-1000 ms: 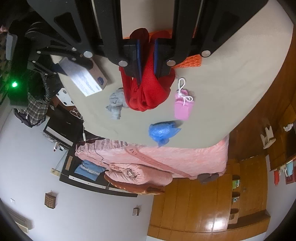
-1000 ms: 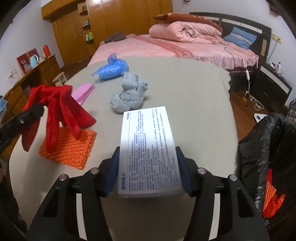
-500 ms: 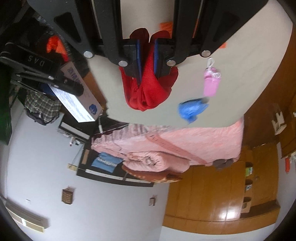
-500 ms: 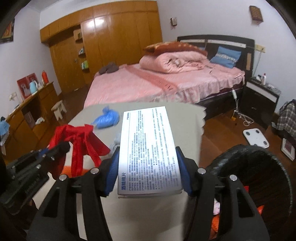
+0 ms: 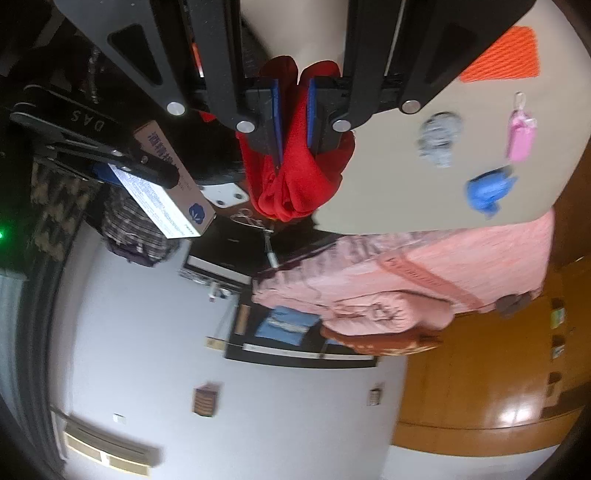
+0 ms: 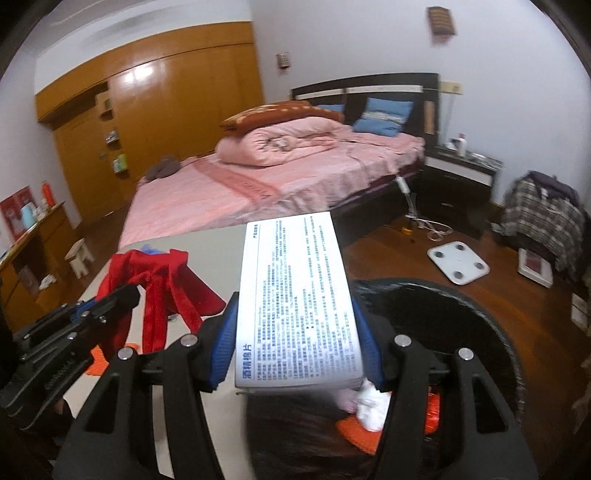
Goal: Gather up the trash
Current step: 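Lift the white box and red gloves and carry both over the black bin, then open both grippers over the bin to drop the box and gloves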
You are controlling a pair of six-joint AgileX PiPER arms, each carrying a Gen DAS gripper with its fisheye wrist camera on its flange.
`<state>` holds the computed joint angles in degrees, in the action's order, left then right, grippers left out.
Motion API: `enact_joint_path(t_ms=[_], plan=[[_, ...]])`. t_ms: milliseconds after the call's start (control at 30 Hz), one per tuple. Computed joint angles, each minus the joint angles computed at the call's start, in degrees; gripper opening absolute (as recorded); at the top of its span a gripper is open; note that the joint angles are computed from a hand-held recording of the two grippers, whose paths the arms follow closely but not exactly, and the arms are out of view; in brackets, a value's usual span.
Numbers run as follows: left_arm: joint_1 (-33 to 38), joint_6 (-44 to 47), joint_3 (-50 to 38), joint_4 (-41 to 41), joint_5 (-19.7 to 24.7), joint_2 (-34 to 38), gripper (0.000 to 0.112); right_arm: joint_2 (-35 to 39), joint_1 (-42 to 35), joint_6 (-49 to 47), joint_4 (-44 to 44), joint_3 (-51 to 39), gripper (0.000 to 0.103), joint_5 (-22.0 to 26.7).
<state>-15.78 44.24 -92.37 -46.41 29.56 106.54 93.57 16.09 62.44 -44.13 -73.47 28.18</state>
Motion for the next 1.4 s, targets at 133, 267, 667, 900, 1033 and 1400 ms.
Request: enact_joint_path(t_ms=[133, 267, 667, 900, 1033, 1400], plan=[[-4.1, -0.5, -1.6, 0.8, 0.1, 1.2, 0.010, -3.5, -2.7, 3.5, -3.1, 5.4, 0.055, -0.5], [-7.5, -3.2, -5.7, 2.6, 1.2, 4.5, 0.010, -6.0, -5.6, 5.5, -5.0, 9.5, 0.055, -1.3], [-11.4, -7.3, -12.4, 5.4, 3.1, 10.1, 0.065, -10.1, -9.2, 17.1, -16.3, 17.0, 0.092, -0.1], [-8.1, -7.7, -6.2, 7.0, -2.1, 5.2, 0.089, -10.1, -6.1, 26.2, -22.5, 16.8, 0.098, 2.1], [-4.5, -8.3, -2.3, 8.7, -4.4, 2.3, 0.095, -7.6, -4.0, 26.0, -21.9, 13.9, 0.098, 1.4], [7.4, -10.4, 3.2, 13.5, -7.5, 0.5, 0.097, 8.5, 5.2, 11.1, -9.2, -6.7, 0.098, 1.6]])
